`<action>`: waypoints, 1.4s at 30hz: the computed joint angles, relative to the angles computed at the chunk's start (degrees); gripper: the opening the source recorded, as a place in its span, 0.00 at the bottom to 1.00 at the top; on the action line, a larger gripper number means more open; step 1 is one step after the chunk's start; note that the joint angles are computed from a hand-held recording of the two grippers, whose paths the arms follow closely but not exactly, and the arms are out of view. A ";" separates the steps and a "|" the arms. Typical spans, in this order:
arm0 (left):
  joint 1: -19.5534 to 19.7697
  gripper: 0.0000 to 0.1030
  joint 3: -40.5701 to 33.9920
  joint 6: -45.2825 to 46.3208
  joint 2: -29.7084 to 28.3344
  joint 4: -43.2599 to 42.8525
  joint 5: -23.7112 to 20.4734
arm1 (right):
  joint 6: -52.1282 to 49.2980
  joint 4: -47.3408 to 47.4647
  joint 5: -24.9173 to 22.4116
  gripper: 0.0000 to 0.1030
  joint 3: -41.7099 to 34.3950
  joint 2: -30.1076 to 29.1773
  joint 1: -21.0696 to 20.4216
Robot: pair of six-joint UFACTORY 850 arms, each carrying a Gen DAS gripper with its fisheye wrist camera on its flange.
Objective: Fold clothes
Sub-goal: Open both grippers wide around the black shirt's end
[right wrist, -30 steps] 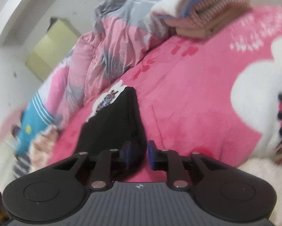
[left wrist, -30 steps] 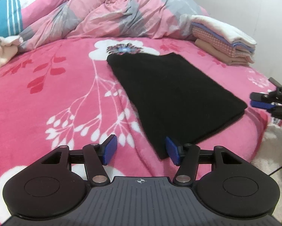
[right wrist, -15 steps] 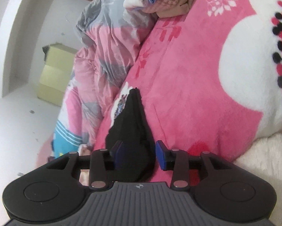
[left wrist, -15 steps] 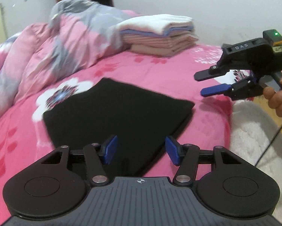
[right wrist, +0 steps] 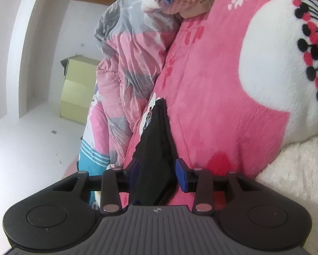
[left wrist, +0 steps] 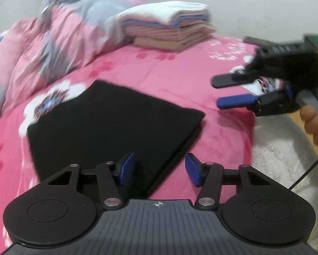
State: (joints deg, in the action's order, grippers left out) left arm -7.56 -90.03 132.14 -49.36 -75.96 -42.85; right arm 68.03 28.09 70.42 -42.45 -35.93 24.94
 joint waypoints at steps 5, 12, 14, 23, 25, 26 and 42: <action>2.25 0.52 -1.57 -10.41 -0.06 1.87 -0.27 | -12.82 0.44 -4.22 0.38 -3.07 0.98 1.11; 5.14 0.52 -1.69 -13.23 -0.53 3.34 -1.47 | -48.32 14.09 -20.71 0.35 -15.12 -1.17 3.91; 6.01 0.52 -2.09 -15.00 -1.02 4.37 -2.15 | -60.32 20.47 -24.59 0.35 -18.56 -2.93 5.11; 9.69 0.53 -5.48 -20.91 -2.80 6.02 -8.97 | -87.29 41.96 -27.73 0.34 -20.24 -0.76 10.58; 9.99 0.53 -7.44 -23.11 -3.64 6.01 -11.88 | -86.37 40.73 -25.41 0.34 -20.55 -0.54 10.40; 9.71 0.53 -8.51 -24.31 -4.07 5.98 -12.39 | -86.35 40.10 -24.39 0.34 -21.02 -0.72 10.12; 1.28 0.69 -11.39 -41.41 -5.53 13.99 12.06 | -103.24 55.71 -22.97 0.40 -26.60 -4.93 8.80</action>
State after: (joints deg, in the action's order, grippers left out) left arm -6.28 -101.43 90.73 -54.89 -61.96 -30.79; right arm -35.22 83.80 47.45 -69.05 -40.87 33.74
